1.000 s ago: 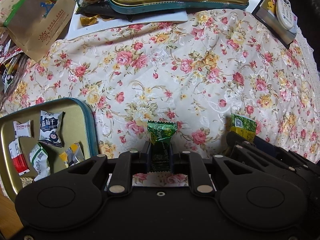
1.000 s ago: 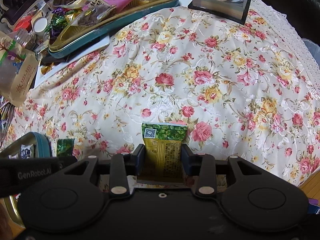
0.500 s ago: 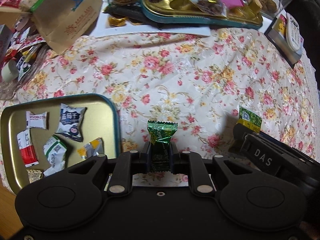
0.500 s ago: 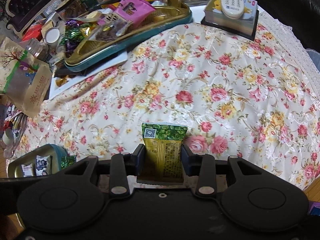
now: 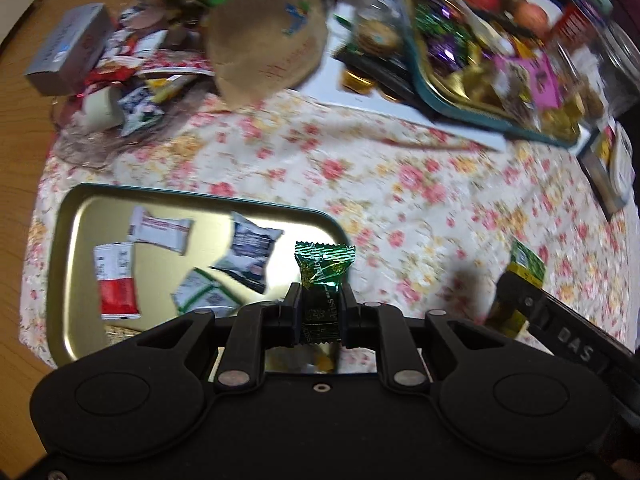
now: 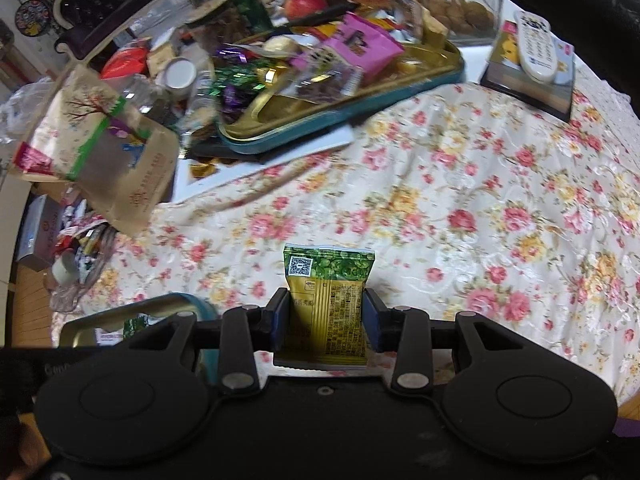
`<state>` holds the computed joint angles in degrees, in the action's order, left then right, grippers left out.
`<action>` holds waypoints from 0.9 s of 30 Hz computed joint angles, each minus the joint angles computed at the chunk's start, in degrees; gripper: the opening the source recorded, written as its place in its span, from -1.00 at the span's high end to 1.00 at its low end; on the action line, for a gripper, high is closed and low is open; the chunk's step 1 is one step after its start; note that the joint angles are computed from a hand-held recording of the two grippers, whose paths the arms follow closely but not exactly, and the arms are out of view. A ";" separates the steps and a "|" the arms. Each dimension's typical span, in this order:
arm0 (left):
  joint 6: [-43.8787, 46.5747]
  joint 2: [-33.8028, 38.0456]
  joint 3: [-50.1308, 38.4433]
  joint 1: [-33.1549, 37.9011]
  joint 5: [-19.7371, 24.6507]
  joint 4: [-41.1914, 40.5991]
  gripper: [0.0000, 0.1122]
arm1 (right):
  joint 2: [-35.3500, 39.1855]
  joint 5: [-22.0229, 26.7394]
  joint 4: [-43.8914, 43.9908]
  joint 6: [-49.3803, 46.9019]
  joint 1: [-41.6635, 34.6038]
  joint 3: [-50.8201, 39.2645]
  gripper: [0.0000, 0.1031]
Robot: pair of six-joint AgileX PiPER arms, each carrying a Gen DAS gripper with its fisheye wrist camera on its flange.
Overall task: Organize snacks
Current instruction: 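Lower both snacks over the gold tray and open both grippers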
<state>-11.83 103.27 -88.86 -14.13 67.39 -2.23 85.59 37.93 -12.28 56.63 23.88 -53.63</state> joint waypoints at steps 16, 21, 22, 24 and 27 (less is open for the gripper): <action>1.82 -1.24 0.91 16.31 -0.27 0.28 0.41 | 5.30 -0.67 -0.04 -0.22 12.43 -10.38 0.21; 1.32 -1.66 1.54 17.37 -0.23 0.90 0.42 | 7.92 -1.74 2.13 -3.47 15.69 -13.24 0.21; 1.59 -1.75 1.64 17.55 -0.08 0.48 0.41 | 8.38 -2.07 2.25 -3.75 16.34 -13.58 0.20; 2.32 -1.56 1.47 17.92 0.61 -0.61 0.42 | 9.23 -2.33 2.29 -4.95 17.86 -14.27 0.20; 3.52 -0.67 0.54 18.94 2.32 -3.74 0.42 | 10.25 -3.03 2.62 -7.43 19.59 -14.75 0.15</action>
